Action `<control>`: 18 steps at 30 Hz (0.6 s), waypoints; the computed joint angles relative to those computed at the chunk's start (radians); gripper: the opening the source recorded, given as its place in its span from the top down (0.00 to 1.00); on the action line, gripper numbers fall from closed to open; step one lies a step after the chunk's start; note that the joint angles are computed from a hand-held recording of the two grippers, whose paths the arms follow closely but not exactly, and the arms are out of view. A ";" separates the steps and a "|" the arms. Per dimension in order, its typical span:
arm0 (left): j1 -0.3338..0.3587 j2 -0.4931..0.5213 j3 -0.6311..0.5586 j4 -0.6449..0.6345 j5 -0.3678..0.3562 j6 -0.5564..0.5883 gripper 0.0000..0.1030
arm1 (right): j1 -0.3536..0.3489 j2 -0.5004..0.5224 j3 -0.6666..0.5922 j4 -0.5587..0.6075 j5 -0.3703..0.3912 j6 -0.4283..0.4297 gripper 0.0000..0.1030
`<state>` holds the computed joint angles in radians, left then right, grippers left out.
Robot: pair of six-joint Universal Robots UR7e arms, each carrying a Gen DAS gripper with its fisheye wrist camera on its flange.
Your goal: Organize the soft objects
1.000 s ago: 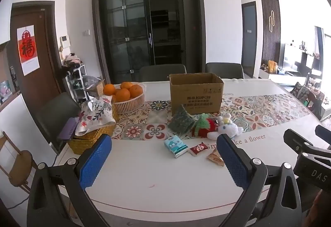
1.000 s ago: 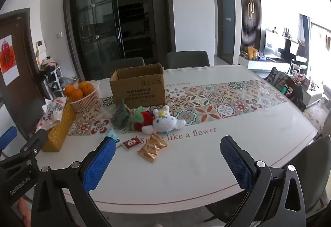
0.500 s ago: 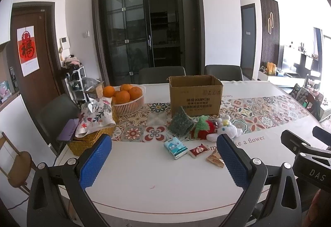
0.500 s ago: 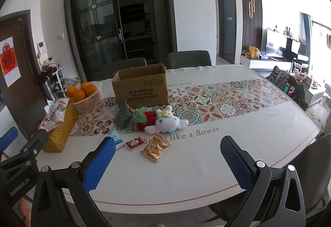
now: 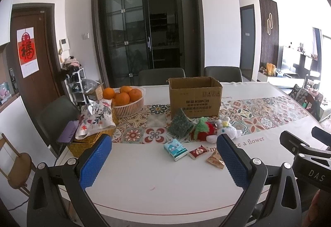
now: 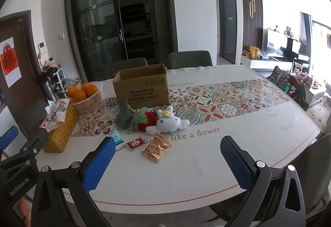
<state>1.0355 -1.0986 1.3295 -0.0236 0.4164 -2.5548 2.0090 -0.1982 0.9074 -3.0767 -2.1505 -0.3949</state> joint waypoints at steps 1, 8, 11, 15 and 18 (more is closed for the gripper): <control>0.000 0.000 0.000 -0.002 -0.001 0.001 0.00 | 0.000 0.000 0.000 0.000 0.000 0.000 0.00; -0.001 -0.003 0.004 -0.010 -0.003 0.010 0.00 | 0.000 0.000 0.001 -0.001 0.001 0.000 0.00; -0.001 -0.002 0.003 -0.009 -0.004 0.009 0.00 | 0.000 0.000 0.001 -0.002 0.001 -0.001 0.00; -0.001 -0.002 0.000 -0.007 -0.003 0.008 0.00 | 0.000 0.000 0.001 0.000 0.001 0.001 0.00; -0.002 -0.003 0.005 -0.015 -0.005 0.013 0.00 | 0.000 0.001 0.000 -0.002 0.000 0.000 0.00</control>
